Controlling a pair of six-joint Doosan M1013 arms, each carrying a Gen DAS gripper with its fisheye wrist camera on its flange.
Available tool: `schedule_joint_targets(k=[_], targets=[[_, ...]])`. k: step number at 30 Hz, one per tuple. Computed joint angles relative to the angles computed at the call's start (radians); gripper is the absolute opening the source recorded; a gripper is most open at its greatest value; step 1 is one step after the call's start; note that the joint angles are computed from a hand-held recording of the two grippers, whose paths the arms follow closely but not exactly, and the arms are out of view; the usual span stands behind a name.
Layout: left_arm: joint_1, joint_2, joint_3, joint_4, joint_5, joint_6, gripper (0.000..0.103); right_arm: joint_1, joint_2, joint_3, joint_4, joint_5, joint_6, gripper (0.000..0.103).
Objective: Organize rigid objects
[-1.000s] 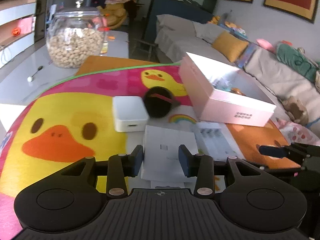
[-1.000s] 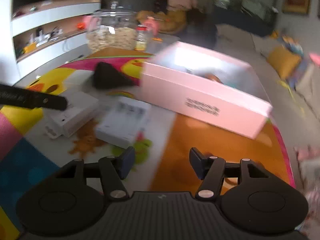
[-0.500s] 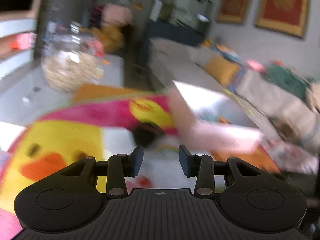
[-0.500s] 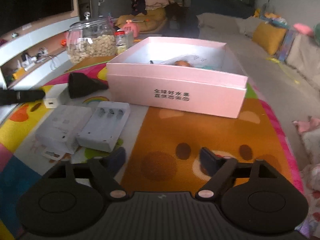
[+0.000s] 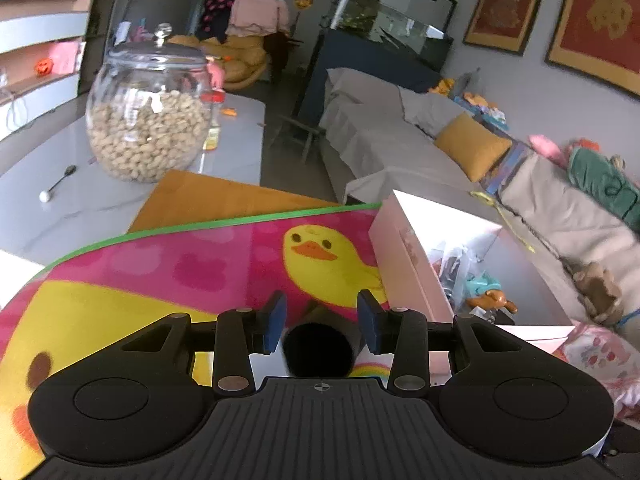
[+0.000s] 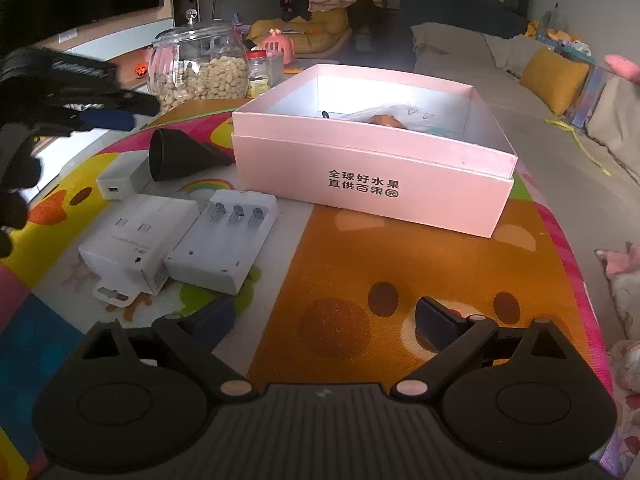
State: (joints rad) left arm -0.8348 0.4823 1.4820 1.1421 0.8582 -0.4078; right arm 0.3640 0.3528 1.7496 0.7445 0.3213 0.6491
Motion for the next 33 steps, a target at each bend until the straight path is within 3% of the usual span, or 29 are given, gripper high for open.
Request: schedule_joint_targets(k=[5, 10, 15, 19, 22, 28, 31, 33], targets=[[0.011, 0.029, -0.035, -0.081, 0.007, 0.102, 0.044, 0.002, -0.001, 0.002, -0.005, -0.007, 0.004, 0.097], [0.005, 0.018, -0.017, -0.084, -0.011, 0.113, 0.044, 0.001, 0.000, 0.002, 0.001, -0.007, -0.002, 0.097], [-0.019, -0.003, 0.012, -0.085, -0.048, 0.124, 0.044, 0.001, 0.000, 0.002, 0.003, -0.007, -0.003, 0.097], [-0.052, -0.015, 0.026, -0.078, -0.050, 0.145, 0.037, 0.000, 0.000, 0.002, 0.003, -0.006, -0.003, 0.097], [-0.066, -0.031, 0.044, -0.096, -0.091, 0.160, 0.031, 0.001, 0.000, 0.002, 0.003, -0.007, -0.003, 0.097], [-0.104, -0.044, 0.054, -0.107, -0.031, 0.153, 0.031, 0.000, 0.000, 0.002, 0.004, -0.006, -0.004, 0.097], [-0.093, -0.049, 0.064, -0.162, -0.098, 0.169, 0.033, 0.000, 0.000, 0.002, 0.004, -0.006, -0.004, 0.097], [-0.095, -0.038, 0.057, -0.149, -0.096, 0.168, 0.035, 0.000, 0.000, 0.002, 0.004, -0.006, -0.004, 0.097]])
